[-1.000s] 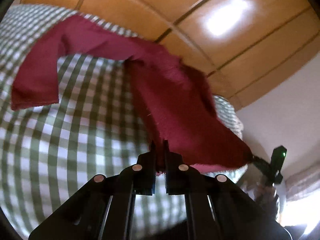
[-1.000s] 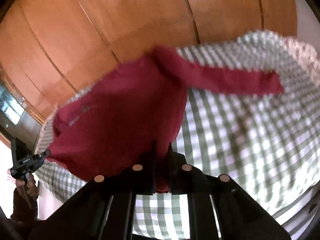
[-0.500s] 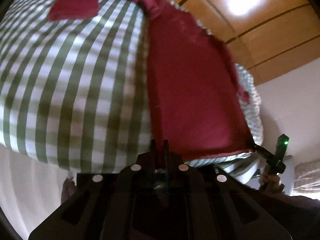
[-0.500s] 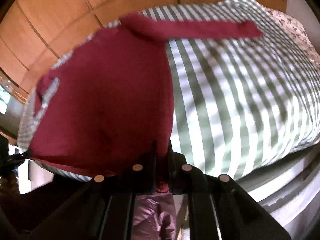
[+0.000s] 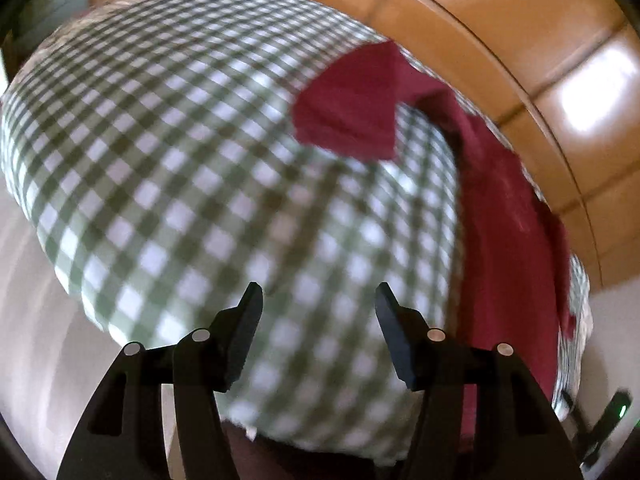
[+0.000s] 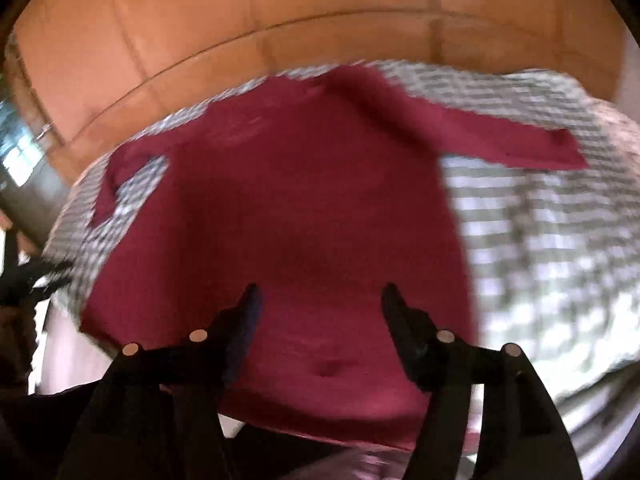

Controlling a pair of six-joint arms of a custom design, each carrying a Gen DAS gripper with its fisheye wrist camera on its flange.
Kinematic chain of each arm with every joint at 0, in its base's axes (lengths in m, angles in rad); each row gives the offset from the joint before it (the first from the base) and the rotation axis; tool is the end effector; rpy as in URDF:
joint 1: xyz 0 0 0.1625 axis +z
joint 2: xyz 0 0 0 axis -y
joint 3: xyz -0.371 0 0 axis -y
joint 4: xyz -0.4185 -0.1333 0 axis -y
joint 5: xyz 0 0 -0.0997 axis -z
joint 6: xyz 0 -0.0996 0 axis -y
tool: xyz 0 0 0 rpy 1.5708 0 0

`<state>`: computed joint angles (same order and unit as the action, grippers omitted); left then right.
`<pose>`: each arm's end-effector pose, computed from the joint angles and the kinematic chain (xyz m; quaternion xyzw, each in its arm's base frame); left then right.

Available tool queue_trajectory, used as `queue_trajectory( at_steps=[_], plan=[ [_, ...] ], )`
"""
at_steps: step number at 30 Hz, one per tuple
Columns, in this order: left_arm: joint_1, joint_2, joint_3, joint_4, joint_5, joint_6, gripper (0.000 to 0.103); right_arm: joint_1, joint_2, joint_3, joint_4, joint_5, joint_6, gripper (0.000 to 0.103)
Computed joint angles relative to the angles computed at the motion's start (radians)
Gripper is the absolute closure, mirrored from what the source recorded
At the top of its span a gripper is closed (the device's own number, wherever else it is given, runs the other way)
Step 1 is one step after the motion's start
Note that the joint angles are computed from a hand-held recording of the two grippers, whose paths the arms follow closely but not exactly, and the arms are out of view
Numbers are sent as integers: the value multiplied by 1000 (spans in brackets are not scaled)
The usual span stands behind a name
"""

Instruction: Fold small clothes

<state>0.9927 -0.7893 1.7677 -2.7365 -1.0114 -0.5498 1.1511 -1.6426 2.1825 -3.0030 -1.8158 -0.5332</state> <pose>-0.1767 -0.6115 0.0143 -0.0123 0.9572 -0.2229 0.1843 -0.0919 -0.4738 0.3344 -0.0019 -0.8969 0.3300 0.2944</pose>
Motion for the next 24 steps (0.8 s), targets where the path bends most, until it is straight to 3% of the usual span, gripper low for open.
queue_trajectory(
  at_steps=[3, 4, 8, 9, 11, 13, 16, 17, 18, 19, 20, 24],
  plan=[
    [33, 38, -64, -18, -18, -14, 46, 36, 90, -26, 11, -4, -2, 40],
    [30, 56, -87, -14, 6, -7, 46, 42, 116, -39, 16, 0, 6, 40],
    [-13, 154, -188, 1, 165, 133, 43, 50, 185, -79, 43, -4, 27, 38],
    [-16, 181, -226, 34, 182, 147, 28, 53, 198, -88, 48, -13, 31, 38],
    [-18, 236, -294, 47, 208, 187, 15, 46, 209, -102, 63, -13, 40, 37],
    [-25, 315, -369, 7, 297, 280, 15, 41, 212, -114, 77, -8, 49, 37],
    [-13, 428, -511, 43, 428, 376, 17, 45, 217, -123, 84, -15, 56, 34],
    [-6, 441, -534, 47, 429, 390, 37, 46, 220, -125, 84, -17, 53, 33],
    [10, 436, -547, 52, 388, 395, 71, 48, 223, -126, 82, -20, 53, 32],
    [19, 422, -545, 56, 359, 385, 81, 50, 228, -129, 80, -24, 52, 32],
    [30, 397, -539, 44, 327, 377, 89, 50, 231, -132, 78, -25, 51, 32],
    [66, 298, -512, -3, 196, 331, 93, 46, 238, -137, 72, -16, 51, 31]
  ],
)
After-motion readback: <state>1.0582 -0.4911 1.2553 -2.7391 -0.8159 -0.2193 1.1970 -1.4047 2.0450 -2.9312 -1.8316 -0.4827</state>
